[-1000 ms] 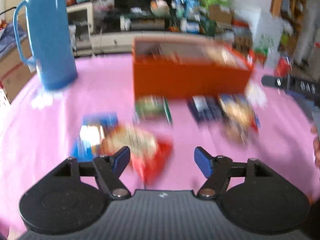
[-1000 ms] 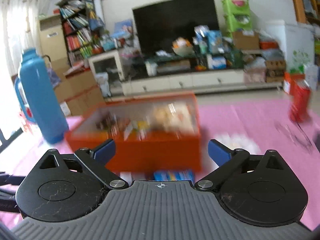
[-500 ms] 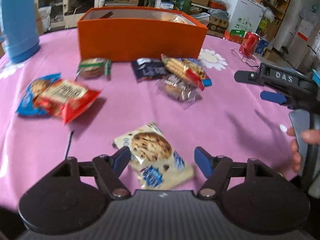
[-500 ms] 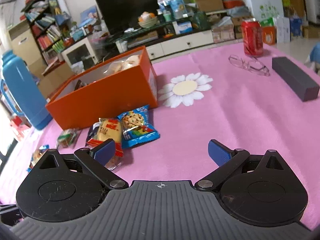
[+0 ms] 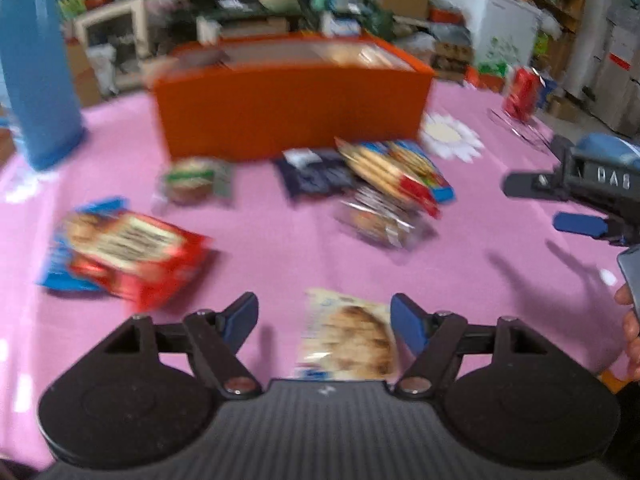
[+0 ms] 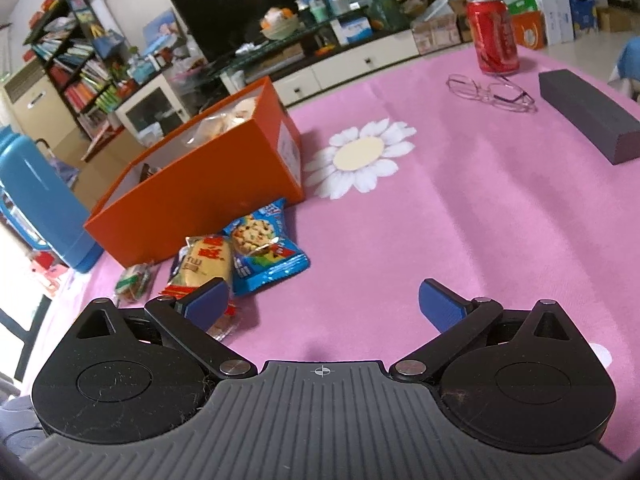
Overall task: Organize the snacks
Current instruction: 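Move both tools back over the remaining snacks on the table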
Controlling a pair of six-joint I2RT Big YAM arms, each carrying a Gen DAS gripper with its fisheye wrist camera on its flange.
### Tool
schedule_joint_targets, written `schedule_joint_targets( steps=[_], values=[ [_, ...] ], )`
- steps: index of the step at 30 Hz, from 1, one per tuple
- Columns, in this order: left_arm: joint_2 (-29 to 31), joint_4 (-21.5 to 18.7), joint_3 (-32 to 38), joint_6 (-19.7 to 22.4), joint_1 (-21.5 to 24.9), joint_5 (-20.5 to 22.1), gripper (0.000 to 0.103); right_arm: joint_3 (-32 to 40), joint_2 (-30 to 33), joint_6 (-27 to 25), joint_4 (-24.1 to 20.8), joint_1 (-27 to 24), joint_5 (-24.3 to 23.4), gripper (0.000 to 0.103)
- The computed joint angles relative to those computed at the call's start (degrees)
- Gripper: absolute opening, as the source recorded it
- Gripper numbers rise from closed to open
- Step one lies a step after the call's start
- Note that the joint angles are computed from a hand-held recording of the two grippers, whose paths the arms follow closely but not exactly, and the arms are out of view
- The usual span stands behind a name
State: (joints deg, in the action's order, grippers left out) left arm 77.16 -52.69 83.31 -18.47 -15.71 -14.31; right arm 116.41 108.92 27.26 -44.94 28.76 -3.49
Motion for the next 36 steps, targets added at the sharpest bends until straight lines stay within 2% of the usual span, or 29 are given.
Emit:
schedule_joint_targets(
  steps=[3,7,11,15,17,20,22,25,30,32,36],
  values=[
    [-2.88,-0.04,-1.81,-0.14,2.34,-2.23,0.075,0.05,0.03,-1.92,0.44,0.48,-0.30,0.090],
    [-2.43,-2.90,-0.51,0.02,4.86,-7.35,0.075,2.79,1.60,-5.59,-2.07,1.72,-0.06,0.090],
    [-3.74,-2.85,-1.11,-2.18,7.08,-5.74,0.075,3.08,1.47,-8.38,-3.28,3.42,1.90,0.090],
    [-5.58,-2.09,-2.77,-2.77,7.45,-5.36,0.076,-2.84,-2.38,-9.36,-0.91,6.23,-2.82,0.090],
    [-5.95,-1.91,-3.16,-2.94,7.38,-5.51,0.076,-5.70,-4.05,-11.57,-0.14,8.53,-3.70,0.090],
    [-6.46,-1.45,-3.65,-3.51,7.61,-4.52,0.076,-7.02,-4.73,-18.43,1.25,11.94,0.57,0.090],
    [-6.54,-1.31,-3.76,-3.90,7.78,-3.98,0.076,-5.40,-3.46,-21.95,0.52,13.31,3.28,0.090],
    [-6.34,-1.08,-3.79,-4.25,7.98,-3.63,0.076,-2.29,-1.12,-21.28,-1.74,13.83,2.48,0.090],
    [-5.76,-1.39,-3.99,-4.01,8.25,-3.49,0.077,2.53,2.76,-21.95,-6.39,14.24,4.91,0.091],
    [-5.53,-2.08,-4.04,-4.05,8.60,-3.35,0.077,1.90,2.58,-22.05,-5.78,13.71,5.62,0.091],
    [-5.54,-5.29,-3.49,-2.99,9.91,-1.20,0.077,-1.60,0.42,-19.14,-4.14,11.91,8.77,0.091]
  ],
)
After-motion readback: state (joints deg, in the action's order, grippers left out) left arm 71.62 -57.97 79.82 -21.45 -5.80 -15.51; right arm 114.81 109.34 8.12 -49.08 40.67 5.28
